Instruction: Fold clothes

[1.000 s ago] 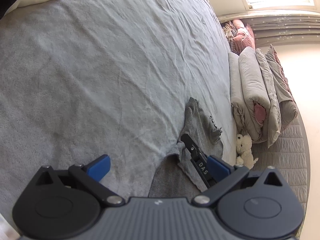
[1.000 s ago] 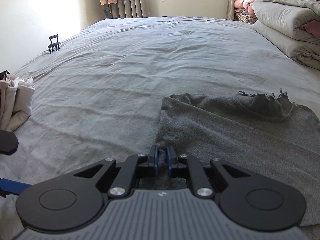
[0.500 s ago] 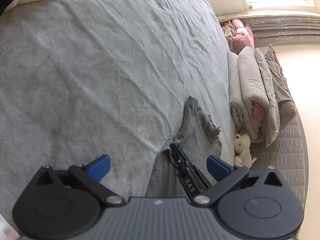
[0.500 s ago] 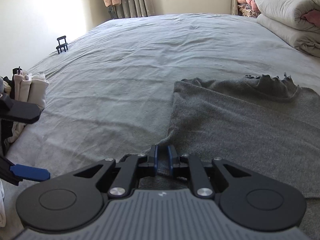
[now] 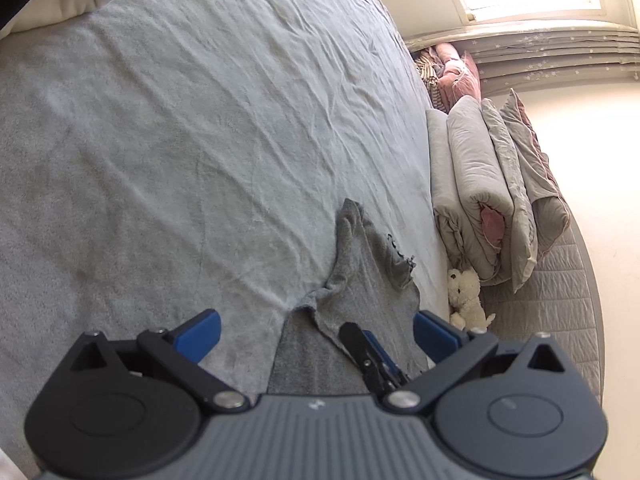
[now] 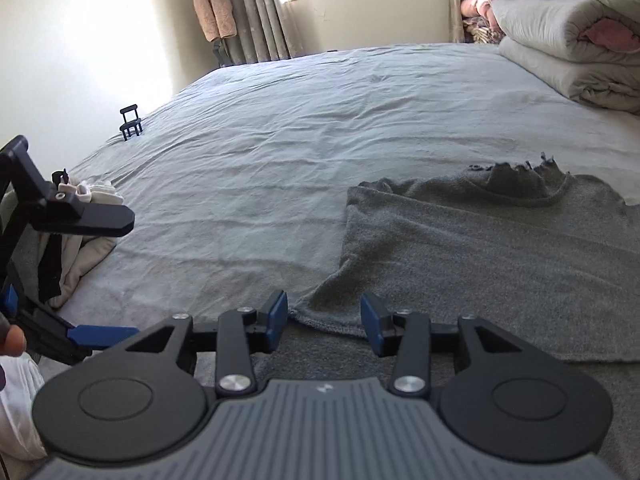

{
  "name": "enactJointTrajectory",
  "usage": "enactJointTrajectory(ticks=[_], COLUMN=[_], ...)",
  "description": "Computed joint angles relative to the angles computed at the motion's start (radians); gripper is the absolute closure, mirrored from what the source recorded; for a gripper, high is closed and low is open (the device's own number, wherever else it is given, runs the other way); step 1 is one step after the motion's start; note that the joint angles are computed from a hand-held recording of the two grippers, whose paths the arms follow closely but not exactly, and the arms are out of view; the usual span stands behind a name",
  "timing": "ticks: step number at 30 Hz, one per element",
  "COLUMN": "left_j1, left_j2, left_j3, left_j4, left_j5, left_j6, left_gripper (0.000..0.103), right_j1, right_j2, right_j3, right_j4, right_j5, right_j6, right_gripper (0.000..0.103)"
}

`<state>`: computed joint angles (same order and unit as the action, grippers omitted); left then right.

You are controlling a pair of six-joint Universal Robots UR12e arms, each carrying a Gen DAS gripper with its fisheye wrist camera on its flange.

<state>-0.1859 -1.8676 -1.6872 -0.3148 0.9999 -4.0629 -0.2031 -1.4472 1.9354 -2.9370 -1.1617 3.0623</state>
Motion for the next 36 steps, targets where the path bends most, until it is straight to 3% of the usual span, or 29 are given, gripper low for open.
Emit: enactJointTrajectory(ticks=[2,4,6,8,10,11,13,15,17,20,22,23,25,28,30,32,36], left_j1=[-0.008,-0.015,-0.021,-0.027,-0.032,-0.033,-0.037,-0.040,-0.041,-0.044,-0.045,-0.045,-0.045,-0.046,-0.043,-0.036,-0.029], left_j2=[0.002,0.001,0.001,0.003,0.005,0.004,0.003,0.005,0.007,0.012,0.016,0.019,0.022,0.020,0.018,0.018,0.018], left_j3=[0.006,0.014,0.017,0.018,0.018,0.019,0.019,0.019,0.016,0.014,0.009,0.006,0.002,0.006,0.005,-0.002,-0.015], left_j4=[-0.018,-0.037,-0.041,-0.040,-0.039,-0.038,-0.040,-0.042,-0.030,-0.030,-0.019,-0.008,-0.001,-0.021,-0.016,0.009,0.058], left_j5=[0.028,0.039,0.052,0.078,0.100,0.099,0.105,0.117,0.126,0.151,0.166,0.175,0.186,0.174,0.149,0.118,0.081], left_j6=[0.025,0.052,0.073,0.087,0.096,0.098,0.102,0.102,0.099,0.108,0.109,0.104,0.097,0.103,0.092,0.067,0.021], left_gripper=[0.000,0.000,0.000,0.000,0.000,0.000,0.000,0.000,0.000,0.000,0.000,0.000,0.000,0.000,0.000,0.000,0.000], right_j1=[-0.011,-0.018,-0.004,-0.008,-0.035,-0.037,-0.022,-0.020,-0.043,-0.034,-0.031,-0.041,-0.052,-0.019,-0.013,-0.030,-0.035], right_j2=[0.000,-0.005,-0.013,-0.012,-0.017,-0.021,-0.031,-0.035,-0.043,-0.055,-0.055,-0.056,-0.062,-0.073,-0.075,-0.084,-0.109], right_j3=[0.003,-0.003,0.005,0.013,0.005,0.003,0.013,0.027,0.029,0.035,0.043,0.040,0.036,0.055,0.065,0.067,0.085], right_j4=[-0.029,0.024,-0.005,-0.075,-0.018,0.015,0.001,-0.049,-0.008,0.006,-0.048,-0.034,0.017,-0.021,-0.041,0.010,0.027], right_j5=[-0.017,0.033,-0.015,-0.070,0.009,0.033,-0.009,-0.049,0.020,0.015,-0.028,-0.006,0.055,-0.011,-0.038,0.004,-0.006], right_j6=[0.103,0.059,-0.029,0.048,0.082,0.045,-0.051,-0.028,0.026,-0.071,-0.034,0.021,0.028,-0.110,-0.089,-0.027,-0.068], right_gripper=[0.050,0.050,0.050,0.043,0.043,0.043,0.041,0.037,0.037,0.037,0.033,0.033,0.033,0.027,0.025,0.025,0.020])
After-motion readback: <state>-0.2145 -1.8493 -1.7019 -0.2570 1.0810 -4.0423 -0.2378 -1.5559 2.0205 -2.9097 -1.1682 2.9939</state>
